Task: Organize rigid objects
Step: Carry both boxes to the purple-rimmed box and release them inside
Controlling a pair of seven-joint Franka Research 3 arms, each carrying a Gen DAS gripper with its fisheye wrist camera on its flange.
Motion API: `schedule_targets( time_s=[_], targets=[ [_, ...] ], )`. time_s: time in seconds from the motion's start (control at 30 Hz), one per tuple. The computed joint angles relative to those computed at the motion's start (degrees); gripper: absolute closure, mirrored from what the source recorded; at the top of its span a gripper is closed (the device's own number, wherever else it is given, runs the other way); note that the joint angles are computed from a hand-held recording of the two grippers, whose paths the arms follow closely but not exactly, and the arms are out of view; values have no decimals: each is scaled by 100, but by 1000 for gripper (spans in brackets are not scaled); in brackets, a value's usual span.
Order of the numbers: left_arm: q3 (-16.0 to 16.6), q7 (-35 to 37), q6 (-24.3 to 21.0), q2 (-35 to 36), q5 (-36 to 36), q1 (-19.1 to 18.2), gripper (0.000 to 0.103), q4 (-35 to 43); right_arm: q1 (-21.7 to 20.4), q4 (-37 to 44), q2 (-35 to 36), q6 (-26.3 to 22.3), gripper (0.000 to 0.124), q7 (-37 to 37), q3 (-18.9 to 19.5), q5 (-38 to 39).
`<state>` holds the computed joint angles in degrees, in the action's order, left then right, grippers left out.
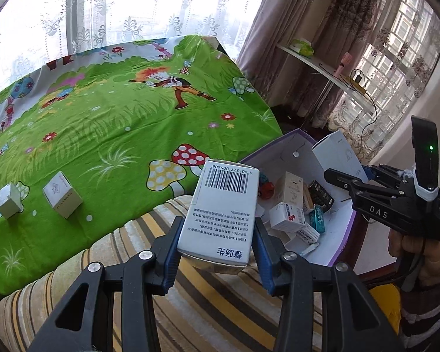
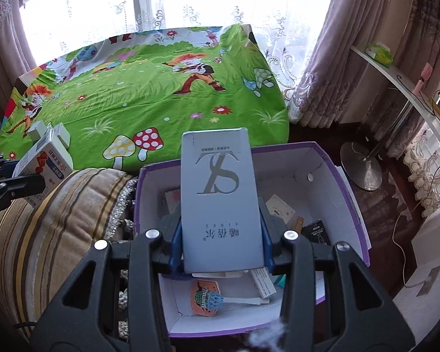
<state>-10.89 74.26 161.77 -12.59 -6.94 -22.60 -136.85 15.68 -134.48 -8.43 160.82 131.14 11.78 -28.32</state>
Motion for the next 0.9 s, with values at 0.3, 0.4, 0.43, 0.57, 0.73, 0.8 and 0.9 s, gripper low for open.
schedule_targets(
  time_s=[0.3, 0.4, 0.43, 0.57, 0.73, 0.8, 0.9],
  targets=[
    [-158, 608, -240, 412, -565, -296, 57, 464, -433, -483, -366, -41, 77, 262, -41, 62],
    [-233, 836, -312, 538, -765, -350, 57, 620, -572, -545, -428, -124, 77, 398, 6, -17],
    [-272, 888, -334, 570, -792, -360, 57, 661, -584, -556, -433, -145, 77, 387, -3, 13],
    [-332, 1454, -488, 734, -1375, -465, 56, 880, -646, -552, -439, -268, 71, 453, 36, -40],
    [-454, 1498, -585, 784, -1429, -368, 54, 939, -668, -544, -422, -250, 55, 593, 61, -159],
    [-457, 1460, -565, 744, -1446, -331, 54, 900, -651, -519, -393, -270, 55, 606, 57, -179],
    [-427, 1429, -532, 679, -1485, -295, 53, 826, -590, -478, -361, -284, 54, 583, 46, -179]
  ],
)
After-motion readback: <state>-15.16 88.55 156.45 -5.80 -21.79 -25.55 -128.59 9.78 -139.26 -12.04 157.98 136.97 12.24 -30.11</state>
